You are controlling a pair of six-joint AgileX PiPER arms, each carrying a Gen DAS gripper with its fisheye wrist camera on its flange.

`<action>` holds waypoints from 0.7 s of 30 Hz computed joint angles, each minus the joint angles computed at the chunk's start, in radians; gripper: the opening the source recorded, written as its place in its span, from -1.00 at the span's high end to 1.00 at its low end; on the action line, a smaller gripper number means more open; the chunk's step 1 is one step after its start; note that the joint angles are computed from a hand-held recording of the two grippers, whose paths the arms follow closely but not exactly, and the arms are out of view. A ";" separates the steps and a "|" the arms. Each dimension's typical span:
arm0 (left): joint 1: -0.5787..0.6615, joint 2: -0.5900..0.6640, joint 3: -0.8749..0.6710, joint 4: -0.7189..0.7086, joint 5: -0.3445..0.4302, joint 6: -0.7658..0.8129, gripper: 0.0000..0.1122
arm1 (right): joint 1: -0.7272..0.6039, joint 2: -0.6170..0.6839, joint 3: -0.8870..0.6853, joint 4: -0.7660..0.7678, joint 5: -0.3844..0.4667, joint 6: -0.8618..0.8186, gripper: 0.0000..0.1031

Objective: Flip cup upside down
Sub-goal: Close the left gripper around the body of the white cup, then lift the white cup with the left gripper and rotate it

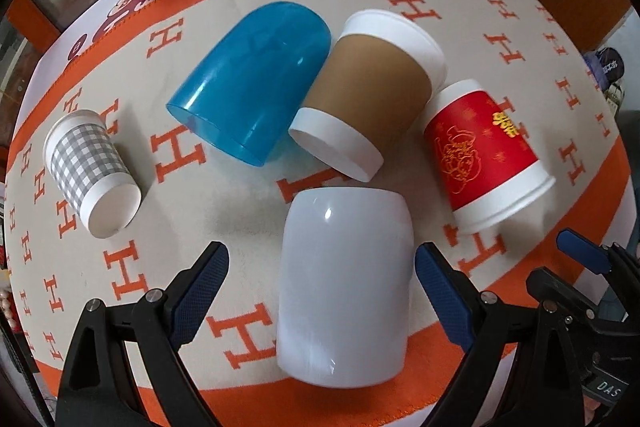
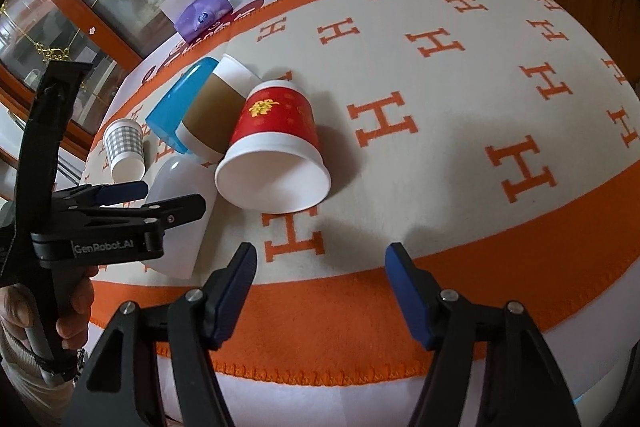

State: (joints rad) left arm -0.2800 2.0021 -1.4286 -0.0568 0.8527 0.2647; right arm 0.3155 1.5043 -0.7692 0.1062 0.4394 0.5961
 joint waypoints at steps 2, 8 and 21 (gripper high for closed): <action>-0.005 0.014 -0.005 0.009 -0.002 -0.009 -0.66 | -0.008 0.011 0.003 0.030 -0.006 -0.031 -0.30; -0.005 0.050 -0.021 0.008 0.003 -0.026 -0.42 | -0.017 0.021 0.013 0.082 -0.013 -0.079 -0.20; 0.042 -0.097 0.145 -0.047 -0.070 -0.030 -0.16 | 0.048 -0.004 -0.006 0.015 0.012 0.003 -0.18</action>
